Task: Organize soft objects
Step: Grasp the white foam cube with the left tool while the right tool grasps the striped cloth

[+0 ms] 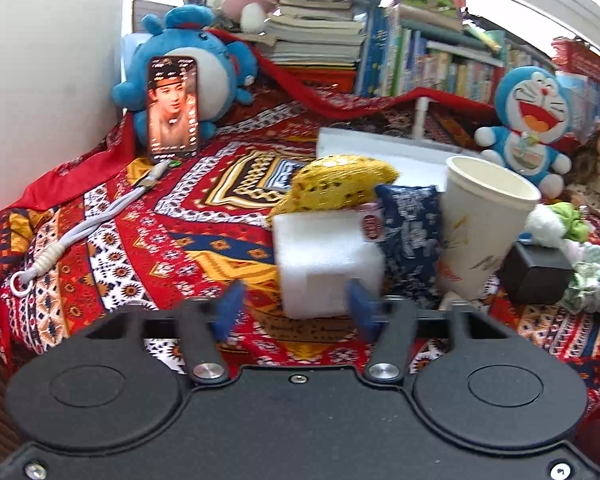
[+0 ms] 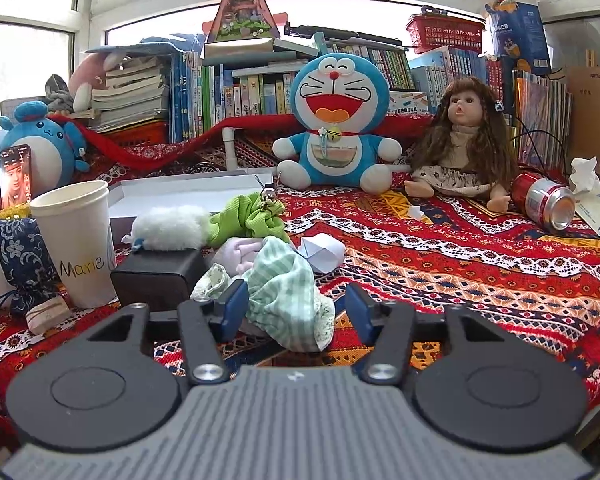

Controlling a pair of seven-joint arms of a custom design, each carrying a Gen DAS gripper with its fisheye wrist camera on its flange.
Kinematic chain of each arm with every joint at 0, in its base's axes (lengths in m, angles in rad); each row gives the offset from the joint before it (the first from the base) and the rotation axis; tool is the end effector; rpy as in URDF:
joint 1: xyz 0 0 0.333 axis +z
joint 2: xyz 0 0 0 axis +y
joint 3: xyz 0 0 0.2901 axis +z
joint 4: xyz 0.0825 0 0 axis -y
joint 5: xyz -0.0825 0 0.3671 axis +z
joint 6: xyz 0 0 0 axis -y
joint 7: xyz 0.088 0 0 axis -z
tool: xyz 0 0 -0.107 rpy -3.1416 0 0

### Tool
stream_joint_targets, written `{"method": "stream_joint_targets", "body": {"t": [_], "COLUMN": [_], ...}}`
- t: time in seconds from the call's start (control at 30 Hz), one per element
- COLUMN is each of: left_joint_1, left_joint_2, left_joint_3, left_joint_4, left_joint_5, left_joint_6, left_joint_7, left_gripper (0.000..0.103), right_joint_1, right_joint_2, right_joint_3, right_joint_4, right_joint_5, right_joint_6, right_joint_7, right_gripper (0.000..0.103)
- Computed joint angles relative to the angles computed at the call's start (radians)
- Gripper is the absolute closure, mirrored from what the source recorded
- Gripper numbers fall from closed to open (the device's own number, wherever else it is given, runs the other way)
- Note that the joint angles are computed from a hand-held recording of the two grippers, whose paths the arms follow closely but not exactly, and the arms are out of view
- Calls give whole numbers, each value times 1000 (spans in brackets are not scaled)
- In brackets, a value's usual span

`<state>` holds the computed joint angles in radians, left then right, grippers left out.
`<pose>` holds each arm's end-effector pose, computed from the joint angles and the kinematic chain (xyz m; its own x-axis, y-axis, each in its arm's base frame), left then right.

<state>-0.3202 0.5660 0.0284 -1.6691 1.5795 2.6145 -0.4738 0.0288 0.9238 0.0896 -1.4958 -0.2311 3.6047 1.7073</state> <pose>0.6371 -0.2170 0.2876 0.3762 -0.9242 0.0663 -0.4628 -0.2494 -0.8506 0.7103 0.0932 0.2638 0.2032 -0.9781 -0.0447 -0.3750 -0.0356 -0.9264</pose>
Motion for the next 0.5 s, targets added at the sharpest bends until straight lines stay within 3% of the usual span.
{"method": "stream_joint_targets", "body": {"t": [0.03,0.13,0.3,0.5], "left_joint_1": [-8,-21,-31,-46], "left_joint_2": [1,15,68,88], "left_joint_3": [0,-2,1,38], "left_joint_4": [2,25,97,117], "left_joint_5": [5,20,-56,-80], "left_joint_6": [-12,-30,-56,-33], "left_joint_7": [0,17,70,30], "left_gripper": [20,20,20,23], "right_joint_1": [2,1,14,20], "right_joint_2": [0,-1,4,20], "right_joint_3": [-2,0,-12,-12], "right_joint_4": [-1,-2,11,39], "right_joint_5": [2,1,15,30], "right_joint_6": [1,3,-12,-32], "right_joint_7": [-1,-3,-13,-29], "right_gripper": [43,43,42,39]}}
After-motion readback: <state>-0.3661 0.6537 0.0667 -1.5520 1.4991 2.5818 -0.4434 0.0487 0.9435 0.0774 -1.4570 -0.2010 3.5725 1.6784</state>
